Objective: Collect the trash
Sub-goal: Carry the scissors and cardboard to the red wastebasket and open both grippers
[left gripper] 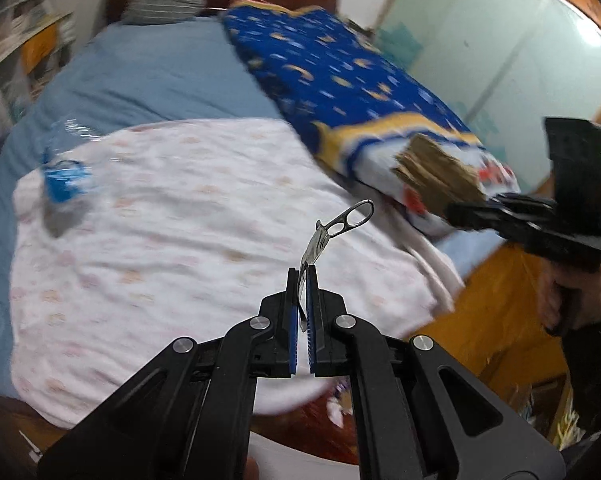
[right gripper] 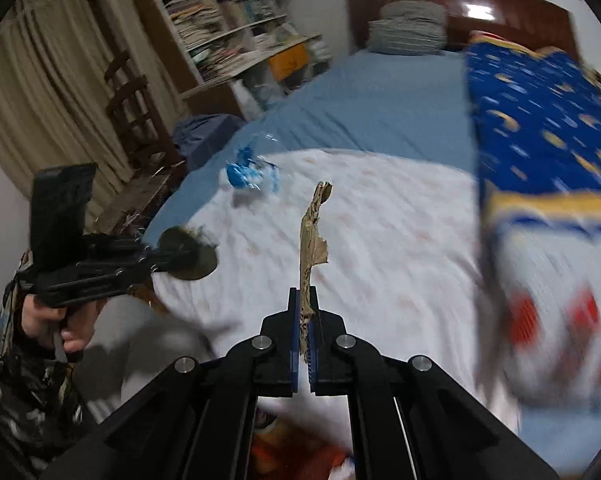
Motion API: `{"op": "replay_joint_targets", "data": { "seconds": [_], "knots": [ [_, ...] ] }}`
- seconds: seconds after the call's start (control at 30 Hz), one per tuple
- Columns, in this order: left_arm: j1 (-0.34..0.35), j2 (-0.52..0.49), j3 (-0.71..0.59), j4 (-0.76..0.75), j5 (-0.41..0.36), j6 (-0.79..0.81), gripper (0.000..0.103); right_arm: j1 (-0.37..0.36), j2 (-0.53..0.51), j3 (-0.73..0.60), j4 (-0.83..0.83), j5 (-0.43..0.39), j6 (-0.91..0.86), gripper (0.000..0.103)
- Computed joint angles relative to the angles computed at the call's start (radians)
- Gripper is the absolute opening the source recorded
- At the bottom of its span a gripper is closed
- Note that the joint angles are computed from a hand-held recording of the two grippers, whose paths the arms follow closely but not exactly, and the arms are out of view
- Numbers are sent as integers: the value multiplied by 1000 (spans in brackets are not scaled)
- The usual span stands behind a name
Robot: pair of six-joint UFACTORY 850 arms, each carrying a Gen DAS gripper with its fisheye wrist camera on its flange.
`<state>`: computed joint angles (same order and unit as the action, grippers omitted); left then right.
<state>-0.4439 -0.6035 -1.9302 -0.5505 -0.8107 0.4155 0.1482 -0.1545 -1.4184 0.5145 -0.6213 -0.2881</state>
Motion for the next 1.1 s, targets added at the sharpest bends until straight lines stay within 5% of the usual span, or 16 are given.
{"op": "replay_joint_targets", "data": {
  "seconds": [0.13, 0.43, 0.6, 0.7, 0.93, 1.1],
  "knots": [
    [-100, 21, 45, 30, -18, -17, 3, -28, 287, 302, -90, 11, 161, 4],
    [-306, -75, 23, 207, -93, -122, 3, -183, 636, 787, 55, 17, 210, 4],
    [-377, -222, -57, 296, -237, -223, 3, -249, 616, 978, 169, 46, 205, 5],
    [-422, -291, -60, 369, -273, -232, 3, -280, 533, 1082, 421, 68, -14, 5],
    [-458, -443, -163, 477, -409, -285, 4, -254, 273, 1140, 790, 113, -354, 5],
    [-459, -465, -167, 488, -425, -299, 4, -242, 132, 1089, 862, 105, -437, 5]
  ]
}}
